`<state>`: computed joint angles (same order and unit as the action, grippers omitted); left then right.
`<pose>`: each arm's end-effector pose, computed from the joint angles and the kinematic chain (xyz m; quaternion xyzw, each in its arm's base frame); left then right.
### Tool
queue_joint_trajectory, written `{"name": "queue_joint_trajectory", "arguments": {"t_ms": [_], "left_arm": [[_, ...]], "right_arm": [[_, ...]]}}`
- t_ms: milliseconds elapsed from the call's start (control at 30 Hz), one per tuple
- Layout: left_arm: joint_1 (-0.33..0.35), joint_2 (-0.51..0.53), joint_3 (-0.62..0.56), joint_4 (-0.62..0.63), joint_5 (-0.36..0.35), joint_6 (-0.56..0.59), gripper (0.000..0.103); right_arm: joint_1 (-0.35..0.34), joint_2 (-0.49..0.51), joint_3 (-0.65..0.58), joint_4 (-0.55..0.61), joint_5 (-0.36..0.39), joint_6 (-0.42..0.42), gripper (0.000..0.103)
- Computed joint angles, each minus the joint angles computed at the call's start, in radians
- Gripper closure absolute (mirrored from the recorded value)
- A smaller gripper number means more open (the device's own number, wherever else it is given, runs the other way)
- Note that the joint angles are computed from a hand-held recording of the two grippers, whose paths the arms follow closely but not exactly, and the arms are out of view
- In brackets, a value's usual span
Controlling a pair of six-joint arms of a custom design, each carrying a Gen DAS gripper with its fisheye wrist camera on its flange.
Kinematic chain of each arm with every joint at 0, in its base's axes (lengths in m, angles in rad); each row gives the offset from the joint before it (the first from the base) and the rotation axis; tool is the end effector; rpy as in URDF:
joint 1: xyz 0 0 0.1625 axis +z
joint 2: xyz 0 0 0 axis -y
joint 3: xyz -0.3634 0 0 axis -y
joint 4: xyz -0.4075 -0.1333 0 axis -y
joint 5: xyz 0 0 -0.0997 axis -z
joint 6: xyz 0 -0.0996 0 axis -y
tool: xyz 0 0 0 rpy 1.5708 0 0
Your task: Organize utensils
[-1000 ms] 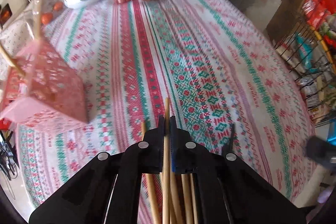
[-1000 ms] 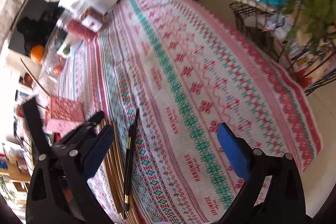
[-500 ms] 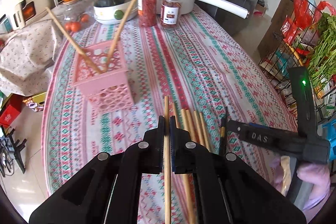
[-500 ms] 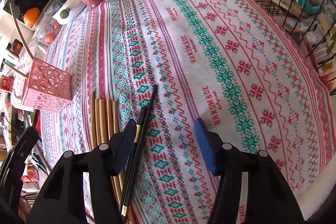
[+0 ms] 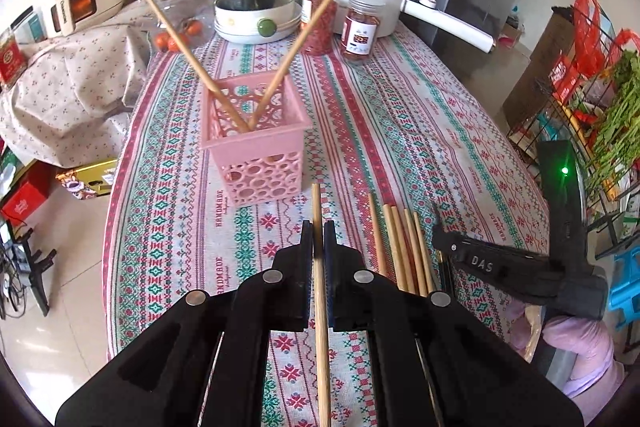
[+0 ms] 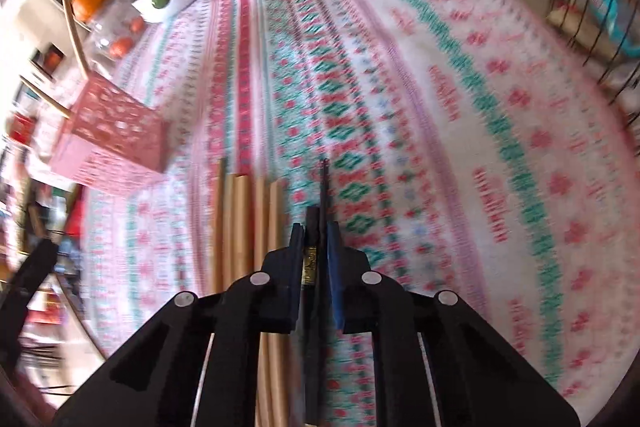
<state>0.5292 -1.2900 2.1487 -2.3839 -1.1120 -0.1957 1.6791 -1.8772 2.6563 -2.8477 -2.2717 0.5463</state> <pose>-0.3097 -0.3866 0.1094 0.4043 0.8856 -0.1138 0.1981 0.1016 -0.2950 0.2034 -0.2803 -0.8702 0.3261 0.2407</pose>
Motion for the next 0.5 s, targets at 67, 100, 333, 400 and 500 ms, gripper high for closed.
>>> {"name": "queue_joint_trajectory", "arguments": {"t_ms": [67,100,333,400,500], "left_arm": [[0.009,-0.009,-0.001,-0.003,-0.01,-0.005,0.099],[0.011,-0.014,0.0,-0.006,-0.014,-0.007,0.099],[0.013,-0.048,0.009,-0.039,-0.049,-0.016,0.098],[0.011,-0.048,0.007,-0.041,-0.058,-0.009,0.098],[0.018,-0.018,-0.02,0.029,-0.069,-0.016,0.098]], "right_arm": [[0.004,-0.011,0.011,-0.039,0.01,-0.006,0.091],[0.012,-0.024,0.019,-0.059,0.011,-0.013,0.091],[0.107,-0.095,0.023,-0.112,-0.052,-0.05,0.091],[0.112,-0.118,0.016,-0.071,-0.037,-0.059,0.091],[0.087,-0.138,0.015,-0.01,-0.026,-0.025,0.088]]}}
